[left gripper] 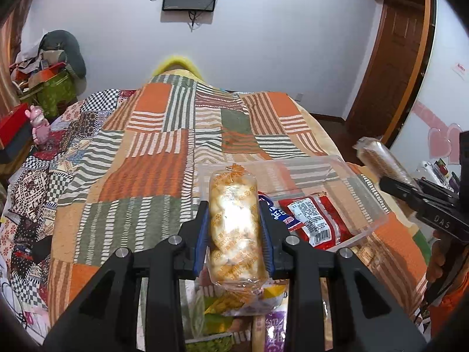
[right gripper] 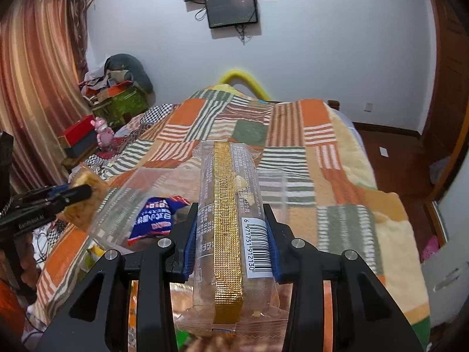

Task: Organize snacks
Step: 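Lower both held snacks into the clear box and open both tools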

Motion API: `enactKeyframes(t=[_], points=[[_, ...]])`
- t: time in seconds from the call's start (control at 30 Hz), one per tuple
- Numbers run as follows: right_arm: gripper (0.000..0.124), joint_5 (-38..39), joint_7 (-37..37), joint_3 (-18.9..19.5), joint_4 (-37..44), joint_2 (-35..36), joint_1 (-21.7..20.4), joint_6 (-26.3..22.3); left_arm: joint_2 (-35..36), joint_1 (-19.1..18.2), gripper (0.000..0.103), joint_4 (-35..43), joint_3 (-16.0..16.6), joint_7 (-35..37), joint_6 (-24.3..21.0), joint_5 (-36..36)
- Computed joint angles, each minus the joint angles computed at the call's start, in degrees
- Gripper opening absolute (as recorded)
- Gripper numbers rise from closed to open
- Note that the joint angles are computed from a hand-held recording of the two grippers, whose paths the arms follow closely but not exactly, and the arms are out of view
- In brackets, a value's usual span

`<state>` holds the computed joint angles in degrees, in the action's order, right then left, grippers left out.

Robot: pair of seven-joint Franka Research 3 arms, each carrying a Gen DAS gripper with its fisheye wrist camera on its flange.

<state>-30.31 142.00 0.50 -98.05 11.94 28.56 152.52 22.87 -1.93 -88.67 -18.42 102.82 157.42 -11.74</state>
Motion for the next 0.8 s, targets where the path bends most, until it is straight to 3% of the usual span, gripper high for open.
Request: enactKeyframes(t=[0.53, 0.63, 0.8], points=[[0.036, 15.2, -14.5, 0.4, 9.7, 9.7, 1.0, -4.3, 7.1, -1.7, 0.031, 8.1, 0.1, -1.2, -5.6, 2.8], [0.036, 15.3, -14.6, -0.4, 9.6, 9.6, 1.8, -4.2, 7.9, -1.9, 0.031, 9.0, 0.2, -1.5, -7.0, 3.0], [0.036, 14.5, -14.2, -1.3, 8.2, 8.0, 2.5, -3.0, 6.3, -1.4, 0.032, 6.6, -0.4, -0.7, -5.4, 2.4]])
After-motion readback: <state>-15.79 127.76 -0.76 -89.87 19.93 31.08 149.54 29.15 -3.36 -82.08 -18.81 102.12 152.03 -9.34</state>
